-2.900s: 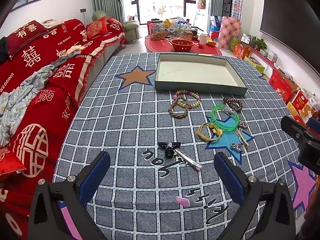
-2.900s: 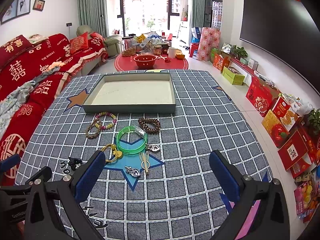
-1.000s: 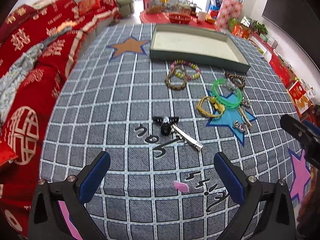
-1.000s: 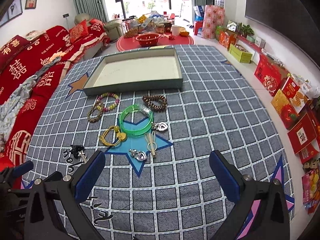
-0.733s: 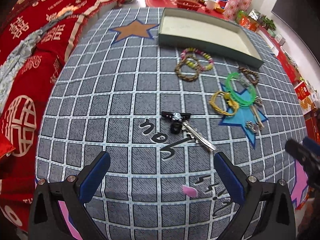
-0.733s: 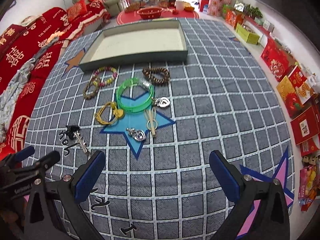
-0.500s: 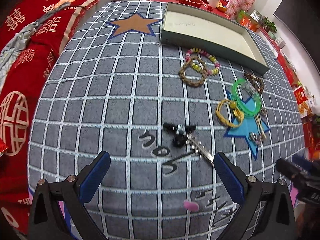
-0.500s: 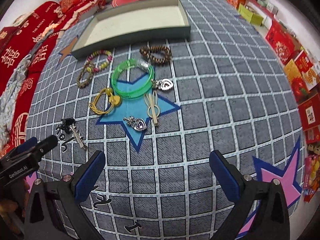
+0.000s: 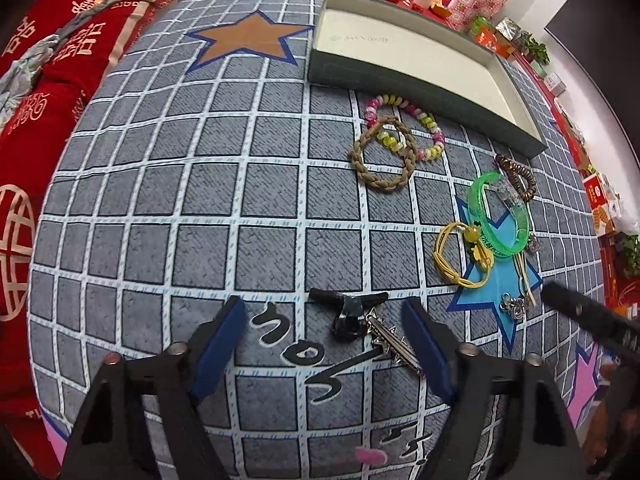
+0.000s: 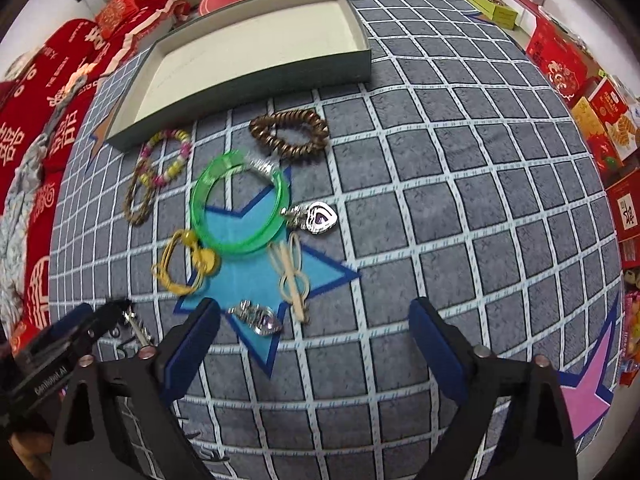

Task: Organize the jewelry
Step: 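Grasp the black claw hair clip with the left tool while the right tool grasps the tan bow clip, then carry both clips into the green-rimmed tray and open both tools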

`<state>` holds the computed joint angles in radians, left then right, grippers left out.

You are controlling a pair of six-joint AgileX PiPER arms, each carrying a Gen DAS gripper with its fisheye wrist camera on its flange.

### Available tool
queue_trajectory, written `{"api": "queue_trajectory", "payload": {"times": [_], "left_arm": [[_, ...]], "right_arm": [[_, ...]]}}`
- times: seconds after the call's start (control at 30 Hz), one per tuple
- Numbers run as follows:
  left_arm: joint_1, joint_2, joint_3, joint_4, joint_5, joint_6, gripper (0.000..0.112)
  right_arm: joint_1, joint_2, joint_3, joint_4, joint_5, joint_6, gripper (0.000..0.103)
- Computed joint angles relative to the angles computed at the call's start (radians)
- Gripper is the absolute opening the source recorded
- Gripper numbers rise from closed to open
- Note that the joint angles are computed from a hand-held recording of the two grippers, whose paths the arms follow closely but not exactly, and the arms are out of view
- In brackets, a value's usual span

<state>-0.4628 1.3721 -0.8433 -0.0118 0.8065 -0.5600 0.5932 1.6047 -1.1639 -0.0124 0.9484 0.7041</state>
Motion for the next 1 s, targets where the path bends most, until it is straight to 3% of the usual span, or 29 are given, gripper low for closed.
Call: {"api": "queue_trajectory", "payload": {"times": [0.17,0.33,0.43,0.5,0.53,0.6,0.63,0.73,1.0], "left_arm": [[-0.009,0.046,-0.016,0.014,-0.014,-0.009,0.089],[-0.036,0.076,-0.038,0.054,-0.006,-0.039,0.084],[-0.067,0.113,-0.072,0.097,0.002,-0.086,0.071],[-0.07,0.126,-0.086,0.11,0.009,-0.089,0.06],[-0.074,0.126,-0.086,0.128,0.011,-0.098,0.049],[-0.072,0.139,-0.1,0.13,0.012,-0.083,0.049],[-0.066,0.134,-0.098,0.124,0.011,-0.074,0.049],[-0.046,0.122,-0.086,0.086,-0.01,-0.048,0.049],[-0.008,0.083,-0.124,0.053,0.012,0.02,0.049]], "right_arm": [[-0.042,0.077,-0.039,0.049,0.007,-0.079,0.074],[-0.006,0.131,-0.111,-0.024,0.057,-0.067,0.07],[0.017,0.16,-0.151,-0.073,0.103,-0.046,0.062],[0.035,0.182,-0.18,-0.109,0.139,-0.032,0.052],[0.037,0.185,-0.187,-0.107,0.143,-0.04,0.049],[0.048,0.194,-0.199,-0.108,0.147,-0.057,0.026],[0.052,0.2,-0.21,-0.107,0.152,-0.07,0.02],[0.074,0.205,-0.199,-0.089,0.127,-0.044,0.02],[-0.038,0.068,-0.056,0.139,0.011,-0.123,0.02]]}}
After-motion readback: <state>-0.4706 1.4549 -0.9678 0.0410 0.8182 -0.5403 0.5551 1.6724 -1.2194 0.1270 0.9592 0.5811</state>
